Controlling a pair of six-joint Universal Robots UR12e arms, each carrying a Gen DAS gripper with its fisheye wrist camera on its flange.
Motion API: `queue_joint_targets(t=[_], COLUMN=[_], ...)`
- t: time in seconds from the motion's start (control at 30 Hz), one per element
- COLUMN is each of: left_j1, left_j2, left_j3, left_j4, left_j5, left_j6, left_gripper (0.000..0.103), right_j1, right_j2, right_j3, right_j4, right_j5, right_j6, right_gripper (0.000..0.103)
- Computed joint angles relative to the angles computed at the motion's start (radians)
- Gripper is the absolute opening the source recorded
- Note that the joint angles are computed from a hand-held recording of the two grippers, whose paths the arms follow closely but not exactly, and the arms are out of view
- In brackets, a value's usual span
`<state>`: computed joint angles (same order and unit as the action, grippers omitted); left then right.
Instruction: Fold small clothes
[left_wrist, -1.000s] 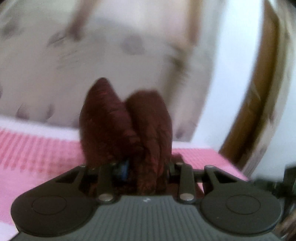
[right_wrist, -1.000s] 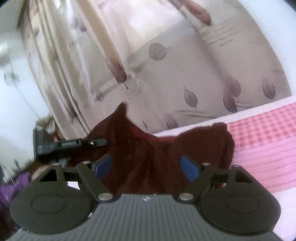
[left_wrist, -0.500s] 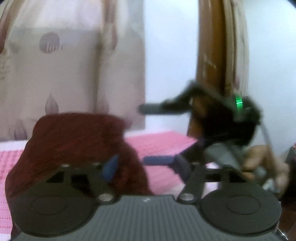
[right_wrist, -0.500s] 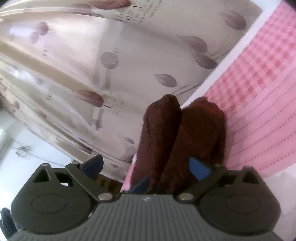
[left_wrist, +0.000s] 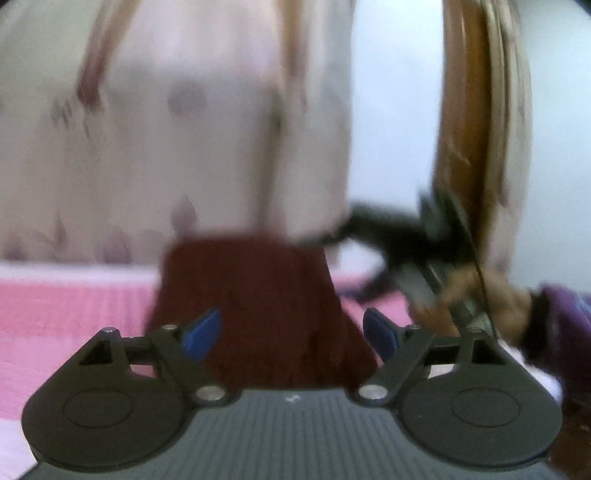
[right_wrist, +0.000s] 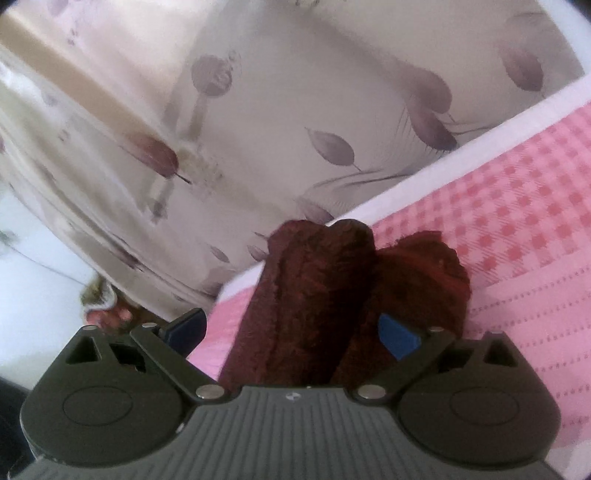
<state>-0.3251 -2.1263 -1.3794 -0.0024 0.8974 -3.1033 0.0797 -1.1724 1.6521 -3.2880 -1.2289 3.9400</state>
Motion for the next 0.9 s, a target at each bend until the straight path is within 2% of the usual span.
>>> queue_joint_targets(t=[0.03,0.1,0.13,0.17,0.23,0.33,0.4,0.43,0.47,0.53,0.6,0.63,0.73,0.8,0.87,0.9], left_j1=[0.003,0.004,0.002,0.0,-0.008,-0.032,-0.044,-0.047,-0.046,-0.039,-0.025,-0.017,0.011,0.021,0.025,0.027], left_j2=[-0.012,-0.027,-0.029,-0.031,-0.03,-0.037,-0.042,-0.044,-0.046,-0.04,-0.035,-0.032,-0.032,-0.032,-0.029,-0.031], left_j3=[0.006,0.02,0.022,0.021,0.012,0.027,0.03,0.034,0.036,0.02,0.002,-0.01,-0.024,-0.03,-0.026,-0.019], left_j4=[-0.001,-0.035,-0.048,-0.04,0.002,-0.037,-0.065,-0.092,-0.111,-0.107,-0.037,0.02,0.183,0.267,0.238,0.206], left_j5=[-0.031,-0.09,-0.112,-0.139,-0.171,-0.194,-0.188,-0.197,-0.209,-0.237,-0.26,-0.255,-0.21,-0.131,-0.047,-0.025], left_j6=[-0.005,0.005,0.009,0.006,0.026,0.091,0.103,0.098,0.086,0.052,-0.018,-0.067,-0.216,-0.272,-0.23,-0.215], left_gripper=[0.084,0.084,0.084,0.084,0.084,0.084,0.085,0.085,0.084,0.084,0.084,0.085,0.085,0.085,0.085,0.085], right_j1=[0.002,0.009,0.012,0.018,0.024,0.024,0.017,0.012,0.006,-0.016,-0.035,-0.041,-0.041,-0.032,-0.019,-0.006], right_j2=[0.005,0.02,0.024,0.028,0.037,0.044,0.046,0.045,0.042,0.034,0.029,0.03,0.018,-0.008,-0.035,-0.052], right_j3=[-0.013,-0.046,-0.058,-0.076,-0.1,-0.131,-0.133,-0.129,-0.116,-0.071,-0.017,0.009,0.088,0.12,0.143,0.154], right_j4=[0.026,0.083,0.107,0.141,0.133,0.016,-0.063,-0.071,-0.07,-0.03,-0.02,-0.061,-0.275,-0.334,-0.34,-0.317], right_j5=[-0.005,-0.022,-0.029,-0.046,-0.066,-0.054,-0.038,-0.042,-0.06,-0.082,-0.087,-0.081,-0.089,-0.069,-0.032,-0.028], right_j6=[-0.003,-0.015,-0.045,-0.083,-0.098,-0.152,-0.186,-0.208,-0.221,-0.184,-0.121,-0.083,0.022,0.012,-0.018,-0.032], right_gripper=[0.094,0.065,0.035,0.03,0.026,0.023,0.022,0.022,0.022,0.022,0.022,0.025,0.032,0.045,0.071,0.076])
